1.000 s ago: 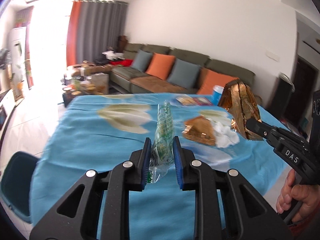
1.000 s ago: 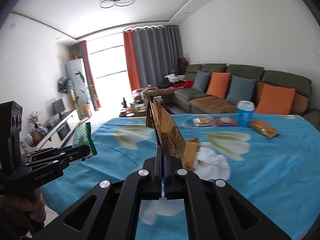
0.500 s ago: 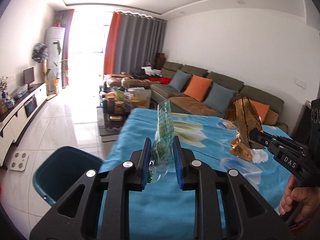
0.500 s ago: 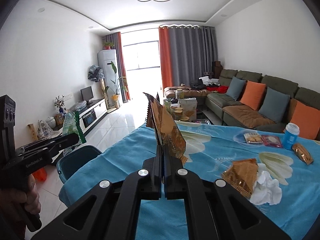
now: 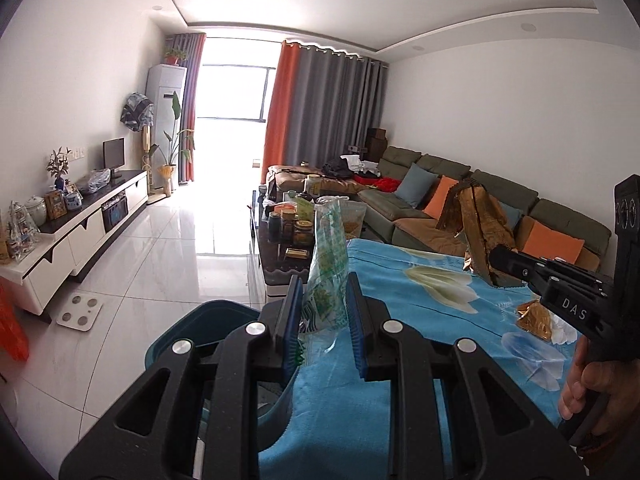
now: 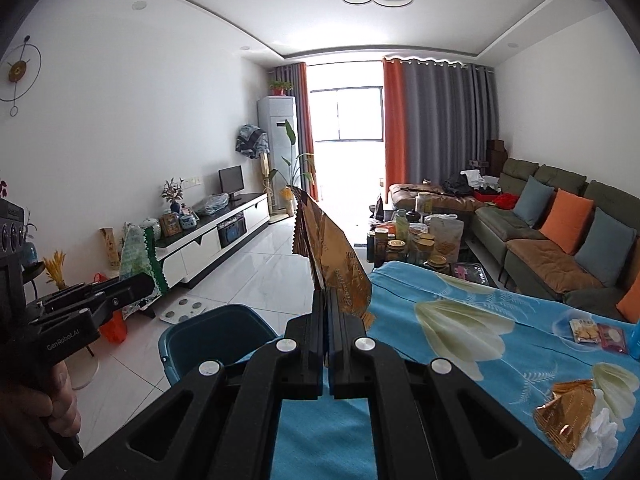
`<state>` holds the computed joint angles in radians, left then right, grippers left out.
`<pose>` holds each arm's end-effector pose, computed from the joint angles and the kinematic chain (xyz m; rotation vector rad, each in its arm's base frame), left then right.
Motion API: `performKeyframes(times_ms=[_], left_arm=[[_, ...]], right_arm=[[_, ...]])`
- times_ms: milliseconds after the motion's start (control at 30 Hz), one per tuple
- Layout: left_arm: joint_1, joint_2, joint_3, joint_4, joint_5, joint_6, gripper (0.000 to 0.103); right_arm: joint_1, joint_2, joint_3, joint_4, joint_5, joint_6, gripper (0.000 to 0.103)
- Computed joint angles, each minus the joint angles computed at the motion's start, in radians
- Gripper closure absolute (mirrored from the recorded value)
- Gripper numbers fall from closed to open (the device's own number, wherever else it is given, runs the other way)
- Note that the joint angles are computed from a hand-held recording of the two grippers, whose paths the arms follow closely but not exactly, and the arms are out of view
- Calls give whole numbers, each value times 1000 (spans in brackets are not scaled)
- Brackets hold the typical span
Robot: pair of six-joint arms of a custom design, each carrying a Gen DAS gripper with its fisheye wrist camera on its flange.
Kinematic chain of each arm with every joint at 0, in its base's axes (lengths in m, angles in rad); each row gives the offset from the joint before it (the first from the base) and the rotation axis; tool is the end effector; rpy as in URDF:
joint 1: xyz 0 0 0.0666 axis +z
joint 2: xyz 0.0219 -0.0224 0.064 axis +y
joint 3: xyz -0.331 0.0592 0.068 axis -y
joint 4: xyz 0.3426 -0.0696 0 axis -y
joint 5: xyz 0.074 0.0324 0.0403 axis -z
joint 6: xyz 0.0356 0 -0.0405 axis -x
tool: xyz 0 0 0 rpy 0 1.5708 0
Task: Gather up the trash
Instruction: 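Carry the gold wrapper and clear bag over the teal bin and open both tools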
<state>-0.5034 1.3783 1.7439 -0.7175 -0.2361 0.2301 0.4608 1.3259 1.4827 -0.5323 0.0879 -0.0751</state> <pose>0.3955 -0.2088 0.5534 0.1038 1.9188 -0.2674 0.4026 0.1960 0.4814 -0.3170 1.9284 0.2692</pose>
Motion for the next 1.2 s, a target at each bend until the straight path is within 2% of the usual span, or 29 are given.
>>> performKeyframes(times_ms=[267,400,533,667,833,967,1200], left_arm=[[77,-41,-59,-63,-71,-1,81],[121,-22,-53,-119,-48,38,81],[139,15,-38,-150,-35,46,81],[118,93,18,-179,-41,73,81],[145,152,45,-198,10,85,81],[150,196,70,-217,13,84,81],[171,289,141,-242,43,83,81]], right_arm=[[40,84,85,-42,-64,5,102],[44,136,140,-85,-109,-3,102],[48,193,203,-134,-138,-4,102],[46,256,271,-187,-177,-9,102],[53,347,378,-264,-221,-21,102],[55,420,468,-323,-246,-17,102],[55,581,694,-474,-282,-13,102]])
